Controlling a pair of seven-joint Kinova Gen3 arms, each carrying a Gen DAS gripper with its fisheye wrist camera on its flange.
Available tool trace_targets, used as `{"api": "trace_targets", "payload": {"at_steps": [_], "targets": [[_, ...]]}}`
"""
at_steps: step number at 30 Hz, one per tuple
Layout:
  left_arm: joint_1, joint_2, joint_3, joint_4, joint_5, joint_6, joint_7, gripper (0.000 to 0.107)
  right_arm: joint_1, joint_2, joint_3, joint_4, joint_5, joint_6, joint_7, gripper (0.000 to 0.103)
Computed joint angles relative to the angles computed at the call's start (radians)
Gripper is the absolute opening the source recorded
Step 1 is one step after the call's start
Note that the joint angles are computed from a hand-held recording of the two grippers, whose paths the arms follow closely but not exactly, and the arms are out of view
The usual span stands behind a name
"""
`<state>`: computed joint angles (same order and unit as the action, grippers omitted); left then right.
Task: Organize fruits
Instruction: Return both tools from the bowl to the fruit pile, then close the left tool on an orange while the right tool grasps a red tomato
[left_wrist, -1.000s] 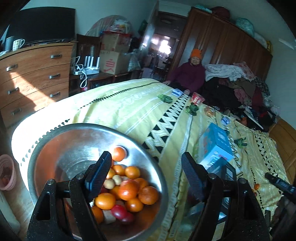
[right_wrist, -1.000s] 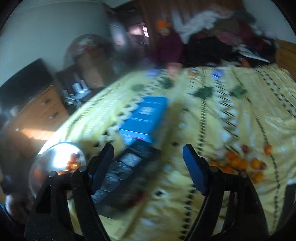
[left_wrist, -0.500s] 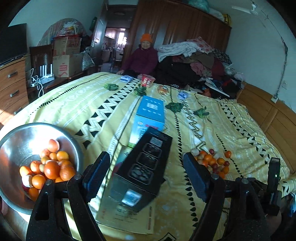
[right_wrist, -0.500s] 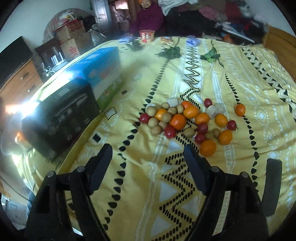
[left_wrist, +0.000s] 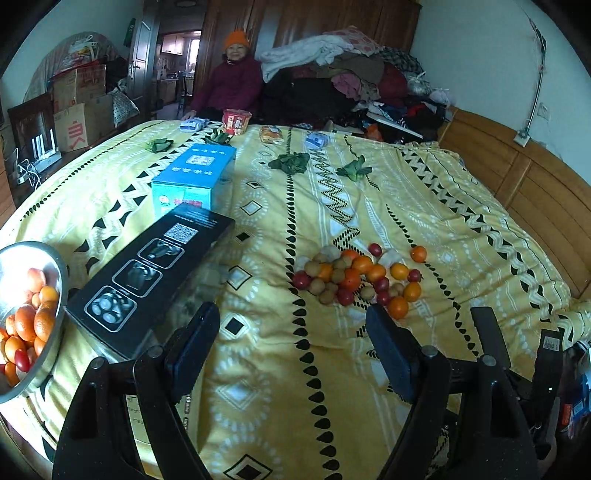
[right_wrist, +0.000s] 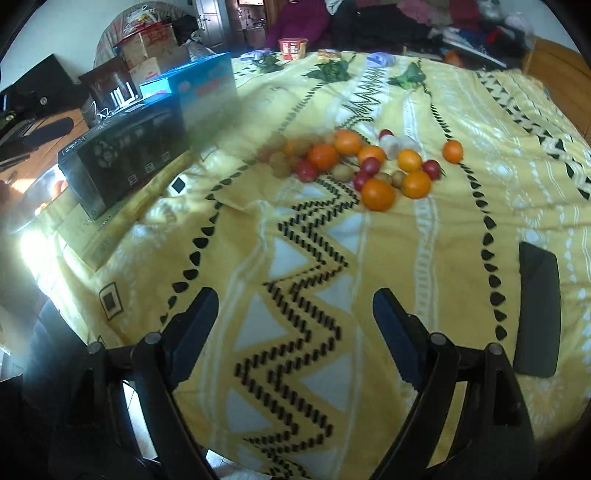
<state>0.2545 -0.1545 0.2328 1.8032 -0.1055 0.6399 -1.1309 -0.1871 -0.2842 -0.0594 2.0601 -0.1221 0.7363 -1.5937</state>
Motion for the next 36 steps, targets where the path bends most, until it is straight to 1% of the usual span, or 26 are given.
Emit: {"api": "trace_targets", "payload": {"at_steps": [2, 5, 11, 14, 16, 18, 20, 22, 24, 27, 29, 30, 31, 32, 33, 34, 36], "targets": [[0.008, 0.032, 0.026, -0.017, -0.022, 0.009, 0.024, 0.083, 0.003, -0.011, 0.03, 0.016, -0.014, -0.004, 0.022, 0.086], [0.044, 0.085, 0.045, -0.047, -0.057, 0.015, 0.039, 0.083, 0.019, -0.021, 0.075, 0.035, -0.037, -0.005, 0.053, 0.086], [0.155, 0.23, 0.036, -0.117, -0.078, 0.02, 0.01, 0.083, 0.064, -0.04, 0.145, 0.058, -0.085, -0.01, 0.105, 0.086], [0.198, 0.318, 0.024, -0.164, -0.048, 0.013, -0.038, 0.081, 0.074, -0.031, 0.186, 0.065, -0.127, -0.012, 0.144, 0.086], [0.213, 0.377, 0.017, -0.205, -0.016, 0.008, -0.08, 0.071, 0.082, -0.019, 0.204, 0.063, -0.15, -0.006, 0.173, 0.086], [0.221, 0.431, 0.011, -0.25, 0.022, 0.004, -0.122, 0.068, 0.09, -0.011, 0.221, 0.058, -0.175, 0.002, 0.204, 0.086], [0.215, 0.484, 0.008, -0.293, 0.082, 0.003, -0.157, 0.066, 0.101, -0.001, 0.234, 0.054, -0.199, 0.006, 0.235, 0.086], [0.229, 0.541, -0.009, -0.342, 0.113, 0.018, -0.157, 0.062, 0.116, 0.011, 0.237, 0.053, -0.217, 0.005, 0.254, 0.086], [0.238, 0.59, -0.02, -0.387, 0.138, 0.038, -0.158, 0.061, 0.129, 0.026, 0.24, 0.048, -0.237, 0.007, 0.27, 0.086], [0.272, 0.64, -0.042, -0.435, 0.133, 0.052, -0.157, 0.06, 0.149, 0.045, 0.243, 0.038, -0.261, 0.009, 0.297, 0.086], [0.297, 0.666, -0.06, -0.465, 0.118, 0.064, -0.148, 0.055, 0.162, 0.056, 0.248, 0.031, -0.279, 0.013, 0.318, 0.086], [0.307, 0.679, -0.07, -0.481, 0.11, 0.077, -0.139, 0.049, 0.169, 0.061, 0.245, 0.027, -0.282, 0.014, 0.322, 0.086], [0.303, 0.689, -0.067, -0.489, 0.116, 0.083, -0.142, 0.046, 0.176, 0.065, 0.242, 0.023, -0.286, 0.013, 0.326, 0.086], [0.29, 0.692, -0.056, -0.485, 0.134, 0.072, -0.154, 0.043, 0.181, 0.068, 0.242, 0.02, -0.292, 0.014, 0.334, 0.086], [0.283, 0.687, -0.049, -0.473, 0.143, 0.055, -0.167, 0.036, 0.185, 0.073, 0.241, 0.015, -0.298, 0.015, 0.339, 0.085], [0.291, 0.677, -0.057, -0.462, 0.136, 0.045, -0.166, 0.036, 0.19, 0.074, 0.238, 0.013, -0.302, 0.012, 0.343, 0.085], [0.283, 0.642, -0.057, -0.415, 0.143, 0.009, -0.173, 0.036, 0.197, 0.078, 0.233, 0.006, -0.31, 0.004, 0.345, 0.076]]}}
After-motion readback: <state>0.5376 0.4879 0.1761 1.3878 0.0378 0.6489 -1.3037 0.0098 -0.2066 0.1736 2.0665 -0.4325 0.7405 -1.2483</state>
